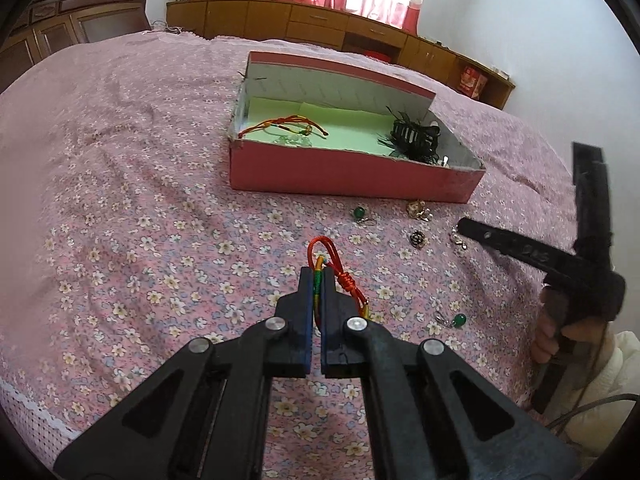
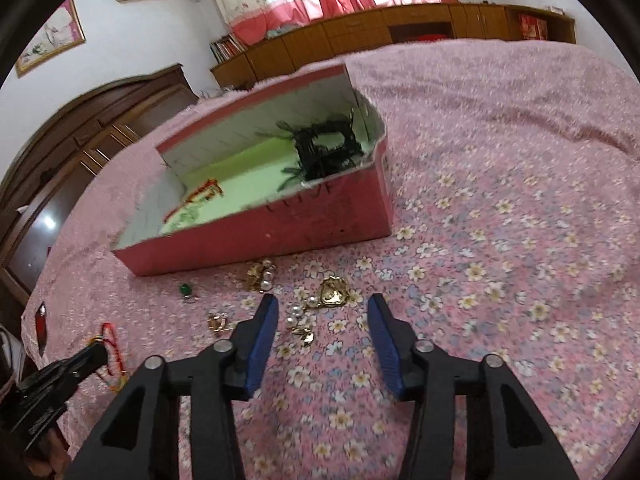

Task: Organize jewelry
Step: 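Grasp the rainbow string bracelet with the left tool while the right grasps a gold pearl earring, then carry the string bracelet and the earring over the red box with both tools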

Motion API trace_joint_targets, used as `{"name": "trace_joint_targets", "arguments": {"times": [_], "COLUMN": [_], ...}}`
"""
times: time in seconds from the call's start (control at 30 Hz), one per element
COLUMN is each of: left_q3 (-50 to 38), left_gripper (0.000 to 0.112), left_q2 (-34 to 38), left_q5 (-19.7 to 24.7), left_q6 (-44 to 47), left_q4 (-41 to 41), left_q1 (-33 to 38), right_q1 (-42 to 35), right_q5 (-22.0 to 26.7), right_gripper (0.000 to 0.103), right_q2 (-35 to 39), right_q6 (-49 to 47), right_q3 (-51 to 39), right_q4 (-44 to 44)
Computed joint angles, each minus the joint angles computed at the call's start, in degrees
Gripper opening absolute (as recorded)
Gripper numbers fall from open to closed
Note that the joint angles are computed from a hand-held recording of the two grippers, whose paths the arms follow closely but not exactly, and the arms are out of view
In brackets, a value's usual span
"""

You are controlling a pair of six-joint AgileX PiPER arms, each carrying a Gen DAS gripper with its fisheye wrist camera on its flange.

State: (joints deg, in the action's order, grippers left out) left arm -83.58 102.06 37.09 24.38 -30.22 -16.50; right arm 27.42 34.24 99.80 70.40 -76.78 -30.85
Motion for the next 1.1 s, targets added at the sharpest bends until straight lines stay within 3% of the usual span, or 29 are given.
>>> {"name": "trace_joint_targets", "arguments": {"times": [0.47,0.53,0.83,1.1], "left_q3": [1.27,1.45,1.86,1.66], "left_gripper": [0.000,0.000,0.000,0.000], "left_q2": [-0.78,-0.98,-2.21,-3.97], "left_q5": [0.04,-0.16,-0.84,-1.27], "left_q6": [1.44,1.21,1.18,1.98], "left_q4": [-2.03,-1.76,-1.68,-2.81], "left_q1": [1.13,0.94,0.29,-0.08], "right_q1": [0.09,0.25,1.76,5.19], "right_q5": [0.98,1.04,-1.78,-0.53], "right_gripper": [0.024,0.013,0.012,0.012], "right_q2": [3.28,2.73,-3.61,-8.98], "right_q6": [-1.74,-0.89,5.55,13.22], "right_q3": [-2.80,-2.16,4.58,7.74], "right_q4": [1.07,0.52,-3.65,-11.37]}}
